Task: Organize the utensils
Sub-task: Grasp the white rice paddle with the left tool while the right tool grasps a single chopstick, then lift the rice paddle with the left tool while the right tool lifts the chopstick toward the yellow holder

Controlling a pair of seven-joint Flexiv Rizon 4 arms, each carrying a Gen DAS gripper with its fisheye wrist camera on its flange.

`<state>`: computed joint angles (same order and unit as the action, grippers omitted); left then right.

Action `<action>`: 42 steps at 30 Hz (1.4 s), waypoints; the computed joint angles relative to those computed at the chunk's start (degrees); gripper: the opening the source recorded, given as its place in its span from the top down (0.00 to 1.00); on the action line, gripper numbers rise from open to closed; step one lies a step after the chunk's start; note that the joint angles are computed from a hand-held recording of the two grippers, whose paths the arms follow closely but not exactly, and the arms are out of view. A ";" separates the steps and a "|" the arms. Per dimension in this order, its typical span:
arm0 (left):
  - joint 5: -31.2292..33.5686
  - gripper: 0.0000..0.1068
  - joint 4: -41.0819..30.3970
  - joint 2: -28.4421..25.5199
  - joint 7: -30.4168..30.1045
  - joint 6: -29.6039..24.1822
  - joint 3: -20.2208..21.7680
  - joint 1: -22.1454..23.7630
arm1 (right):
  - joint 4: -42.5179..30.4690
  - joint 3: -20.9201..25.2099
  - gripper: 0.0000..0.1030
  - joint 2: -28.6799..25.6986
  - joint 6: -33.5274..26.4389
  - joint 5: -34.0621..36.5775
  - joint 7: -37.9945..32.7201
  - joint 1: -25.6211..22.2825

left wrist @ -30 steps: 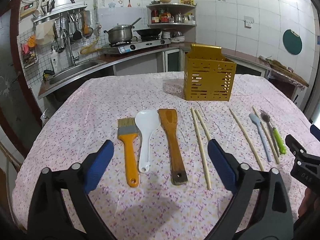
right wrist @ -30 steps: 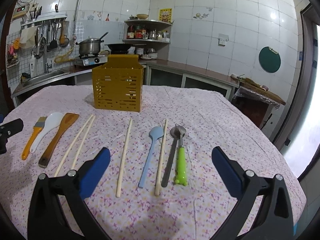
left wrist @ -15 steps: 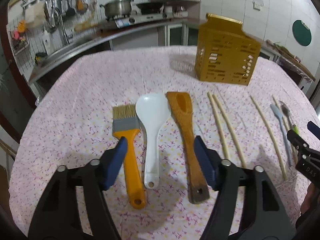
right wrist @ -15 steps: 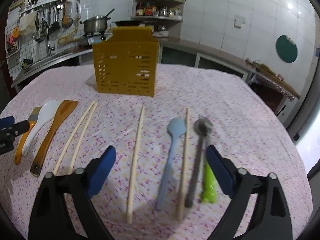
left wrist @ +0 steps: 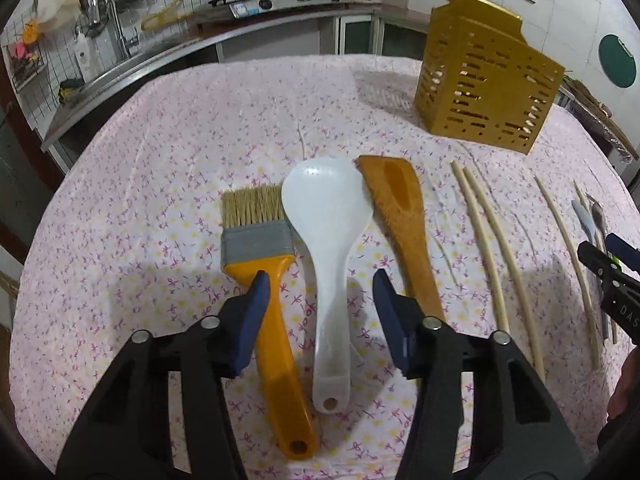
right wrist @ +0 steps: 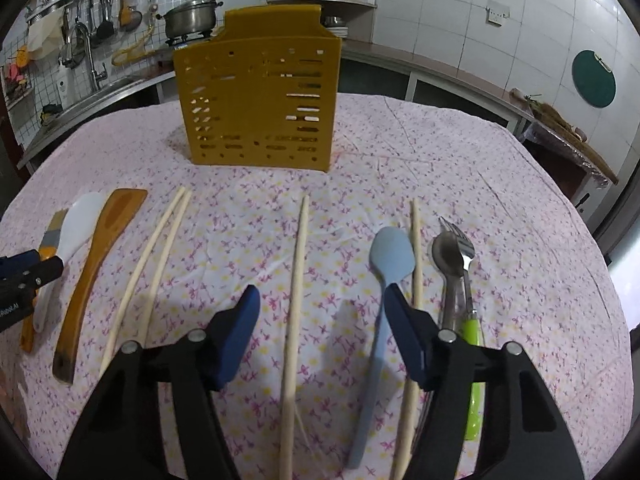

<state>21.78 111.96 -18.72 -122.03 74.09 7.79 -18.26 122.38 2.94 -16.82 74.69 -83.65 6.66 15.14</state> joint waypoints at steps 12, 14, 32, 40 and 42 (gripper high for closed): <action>3.50 0.77 -2.52 -0.72 -0.52 -2.73 0.74 -1.54 | -0.35 -0.79 0.52 -1.05 2.70 0.18 0.13 0.00; 4.17 0.76 -3.21 -0.90 -0.39 -3.83 0.54 -1.66 | -0.63 -0.59 0.52 -1.45 2.81 0.74 -0.64 0.02; -3.63 0.57 -5.06 -3.41 7.93 -6.88 -3.21 3.00 | -1.88 -1.56 0.52 -3.58 0.54 10.37 -9.56 3.21; -1.49 0.77 -5.59 -3.86 6.65 -6.04 -0.98 -0.20 | -2.78 -1.48 0.79 -4.46 1.57 18.76 -16.97 4.97; -1.75 0.79 -5.06 -3.52 6.80 -5.92 -1.13 -0.03 | -2.55 -2.42 0.87 -4.44 2.68 19.27 -17.22 5.72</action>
